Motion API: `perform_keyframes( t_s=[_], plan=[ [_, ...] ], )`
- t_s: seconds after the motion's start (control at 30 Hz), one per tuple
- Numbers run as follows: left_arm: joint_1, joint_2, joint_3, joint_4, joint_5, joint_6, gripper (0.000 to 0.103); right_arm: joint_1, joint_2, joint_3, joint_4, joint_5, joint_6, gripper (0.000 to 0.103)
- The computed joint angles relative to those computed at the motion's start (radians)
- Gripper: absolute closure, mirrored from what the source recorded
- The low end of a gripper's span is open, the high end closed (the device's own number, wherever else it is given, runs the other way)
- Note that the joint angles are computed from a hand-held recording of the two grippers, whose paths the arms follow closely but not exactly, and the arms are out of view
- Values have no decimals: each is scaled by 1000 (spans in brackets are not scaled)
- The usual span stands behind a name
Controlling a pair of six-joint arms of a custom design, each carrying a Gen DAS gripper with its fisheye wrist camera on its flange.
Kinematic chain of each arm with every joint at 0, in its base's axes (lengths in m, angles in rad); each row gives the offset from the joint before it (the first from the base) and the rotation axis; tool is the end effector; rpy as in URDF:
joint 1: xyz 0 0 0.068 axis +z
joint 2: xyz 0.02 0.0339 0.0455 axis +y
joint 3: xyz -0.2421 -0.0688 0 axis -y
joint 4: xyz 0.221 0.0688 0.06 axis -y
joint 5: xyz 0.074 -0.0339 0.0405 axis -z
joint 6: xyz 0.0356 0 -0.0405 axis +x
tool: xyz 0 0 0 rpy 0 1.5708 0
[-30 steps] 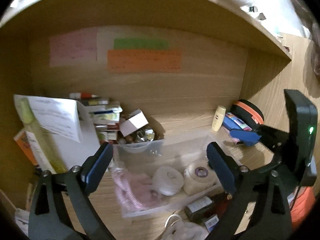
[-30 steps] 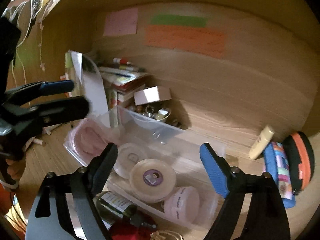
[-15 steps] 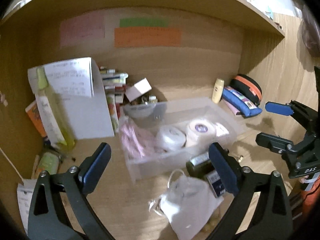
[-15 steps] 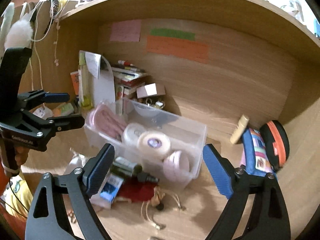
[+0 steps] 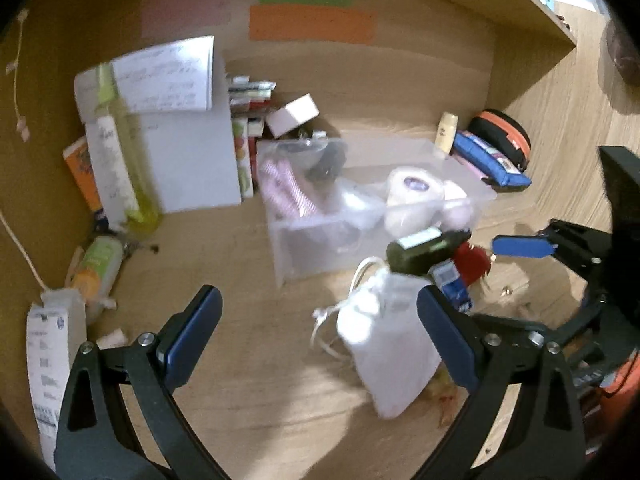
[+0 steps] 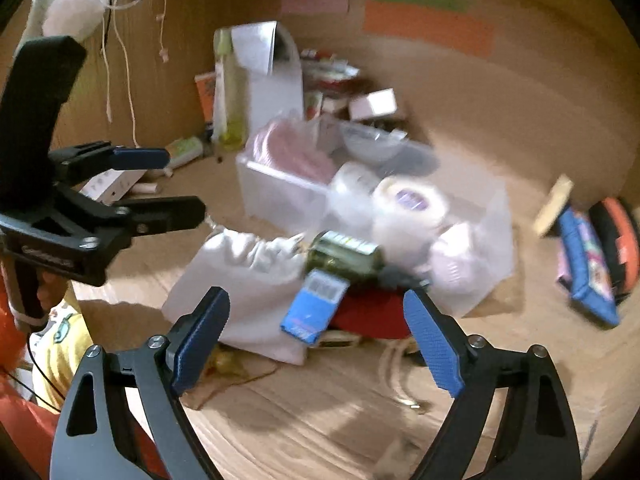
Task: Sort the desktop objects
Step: 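Grasp the blue Max box with the right tool while the left tool grasps the white drawstring bag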
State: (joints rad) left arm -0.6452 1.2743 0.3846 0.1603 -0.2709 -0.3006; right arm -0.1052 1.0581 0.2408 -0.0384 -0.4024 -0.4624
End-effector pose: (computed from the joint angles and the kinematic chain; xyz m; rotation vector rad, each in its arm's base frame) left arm 0.1781 -0.1221 0.1389 0.2529 2.2609 -0.1872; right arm 0.1668 -0.0036 0.1237 -0.5917 2.2731 0.2136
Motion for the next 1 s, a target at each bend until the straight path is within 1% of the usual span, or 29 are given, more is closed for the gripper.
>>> perform_keyframes(
  t_s=[0.03,0.07,0.13,0.2,0.27,0.3,0.33,0.4,0.47,0.5,0.57,0.63,0.7,0.83,0.93,1.0],
  plan=[
    [9,2,-8,5,15,-2,4,14,47,5,27,12,10,28],
    [16,4,-16,12,27,-3,4,27,94,10,55,25,20,32],
    [24,12,-27,21,40,-2,4,46,188,29,99,48,39,42],
    [29,24,-33,29,52,3,4,48,257,41,134,51,45,48],
    [32,42,-34,39,65,9,4,46,260,31,162,51,45,51],
    [32,54,-31,43,71,11,4,43,262,30,168,49,47,56],
    [31,65,-27,47,75,12,4,36,266,34,167,40,46,65],
    [23,91,-18,58,86,13,4,19,271,43,153,21,45,72],
    [19,109,-13,71,100,19,4,1,260,42,140,5,35,75],
    [12,128,-4,78,107,22,4,-4,257,43,140,6,35,78],
    [5,161,15,83,122,29,4,-25,237,39,127,-2,25,79],
    [10,228,56,87,159,43,4,-70,197,37,92,-37,5,79],
    [16,294,116,54,172,48,4,-120,168,48,45,-84,-17,79],
    [20,403,229,-18,233,70,4,-229,96,59,-50,-167,-76,79],
    [15,483,326,-100,277,86,4,-263,83,65,-82,-191,-92,79],
    [7,533,384,-144,274,93,4,-274,84,64,-83,-209,-95,79]
  ],
)
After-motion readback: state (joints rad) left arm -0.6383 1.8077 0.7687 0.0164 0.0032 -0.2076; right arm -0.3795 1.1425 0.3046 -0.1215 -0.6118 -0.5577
